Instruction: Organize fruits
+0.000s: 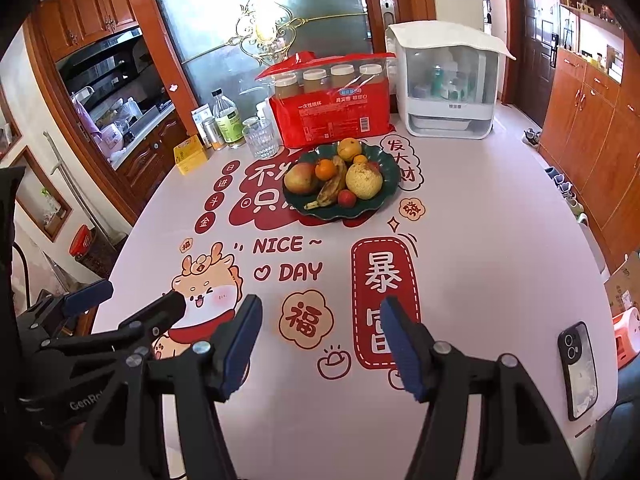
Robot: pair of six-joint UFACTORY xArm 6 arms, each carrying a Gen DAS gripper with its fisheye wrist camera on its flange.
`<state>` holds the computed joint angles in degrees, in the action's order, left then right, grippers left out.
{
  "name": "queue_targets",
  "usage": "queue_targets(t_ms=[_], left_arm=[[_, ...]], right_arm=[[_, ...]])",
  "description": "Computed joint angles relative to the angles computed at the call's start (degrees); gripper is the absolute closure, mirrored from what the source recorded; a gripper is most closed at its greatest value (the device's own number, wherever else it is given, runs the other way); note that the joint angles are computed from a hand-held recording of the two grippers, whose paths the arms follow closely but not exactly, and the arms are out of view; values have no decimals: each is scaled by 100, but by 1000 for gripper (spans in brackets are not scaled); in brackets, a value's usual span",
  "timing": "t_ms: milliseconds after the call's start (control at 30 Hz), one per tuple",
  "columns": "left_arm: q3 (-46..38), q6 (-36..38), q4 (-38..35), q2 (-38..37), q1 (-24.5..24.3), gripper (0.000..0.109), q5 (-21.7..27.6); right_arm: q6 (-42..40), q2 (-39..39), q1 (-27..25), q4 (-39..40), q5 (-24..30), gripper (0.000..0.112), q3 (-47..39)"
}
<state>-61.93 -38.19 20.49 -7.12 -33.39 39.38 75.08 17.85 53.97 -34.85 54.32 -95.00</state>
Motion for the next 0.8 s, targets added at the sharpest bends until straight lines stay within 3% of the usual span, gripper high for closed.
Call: queue_targets(t_ms=[800], left_arm=[[-98,-134,28,74,-53,13,89]], right_arm=[[12,-6,6,18,1,51,-4]])
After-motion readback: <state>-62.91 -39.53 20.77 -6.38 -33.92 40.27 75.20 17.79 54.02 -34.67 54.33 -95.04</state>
